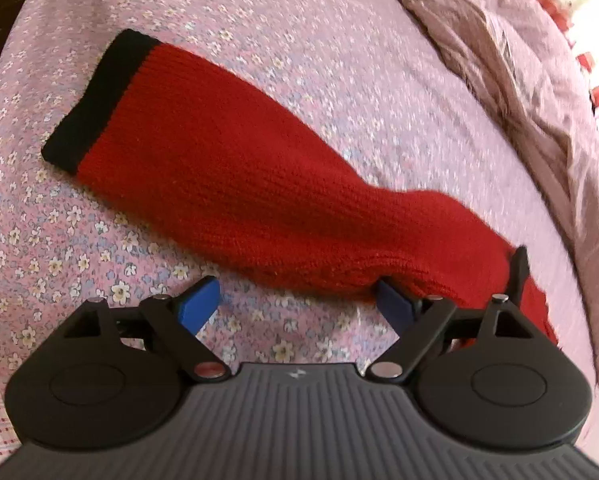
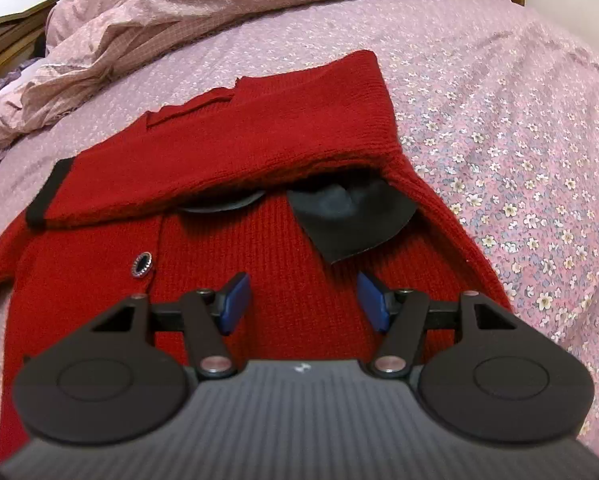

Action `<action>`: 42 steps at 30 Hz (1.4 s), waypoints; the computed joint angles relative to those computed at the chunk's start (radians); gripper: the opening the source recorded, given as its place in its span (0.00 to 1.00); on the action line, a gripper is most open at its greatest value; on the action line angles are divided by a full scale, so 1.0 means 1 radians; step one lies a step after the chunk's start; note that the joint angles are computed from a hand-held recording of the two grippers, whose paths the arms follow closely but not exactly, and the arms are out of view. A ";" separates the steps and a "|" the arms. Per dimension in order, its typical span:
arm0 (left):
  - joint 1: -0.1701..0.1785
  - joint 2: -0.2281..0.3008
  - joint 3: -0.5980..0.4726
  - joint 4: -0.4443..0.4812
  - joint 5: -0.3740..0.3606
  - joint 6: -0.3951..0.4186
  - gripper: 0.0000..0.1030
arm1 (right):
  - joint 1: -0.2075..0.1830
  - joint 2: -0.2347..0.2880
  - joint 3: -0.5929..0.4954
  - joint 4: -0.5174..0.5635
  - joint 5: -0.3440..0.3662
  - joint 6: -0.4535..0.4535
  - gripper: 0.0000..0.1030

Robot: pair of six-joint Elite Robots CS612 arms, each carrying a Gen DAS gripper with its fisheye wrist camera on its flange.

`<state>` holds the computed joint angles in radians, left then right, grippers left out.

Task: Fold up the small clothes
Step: 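Move the left gripper to the other red sleeve and grasp it mid-length, then lift the sleeve with the left gripper and fold it across the cardigan body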

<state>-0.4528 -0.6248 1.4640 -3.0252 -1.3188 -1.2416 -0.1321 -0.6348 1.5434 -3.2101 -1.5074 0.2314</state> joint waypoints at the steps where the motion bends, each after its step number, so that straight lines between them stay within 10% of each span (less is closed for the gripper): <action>1: 0.000 0.001 0.004 -0.014 0.007 -0.008 0.85 | 0.000 0.001 0.000 -0.003 0.001 0.000 0.60; 22: -0.009 0.006 0.029 -0.068 0.101 -0.176 0.83 | 0.001 0.014 0.008 -0.061 0.003 -0.020 0.66; 32: -0.020 -0.004 0.034 -0.071 0.221 -0.091 0.28 | 0.000 0.018 0.012 -0.083 0.005 -0.018 0.67; 42: -0.001 0.030 -0.013 -0.129 0.215 -0.040 0.27 | -0.003 0.017 0.016 -0.091 0.014 -0.014 0.67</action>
<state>-0.4539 -0.5948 1.4510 -3.1547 -1.1036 -1.2819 -0.1347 -0.6178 1.5591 -3.3015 -1.4931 0.2178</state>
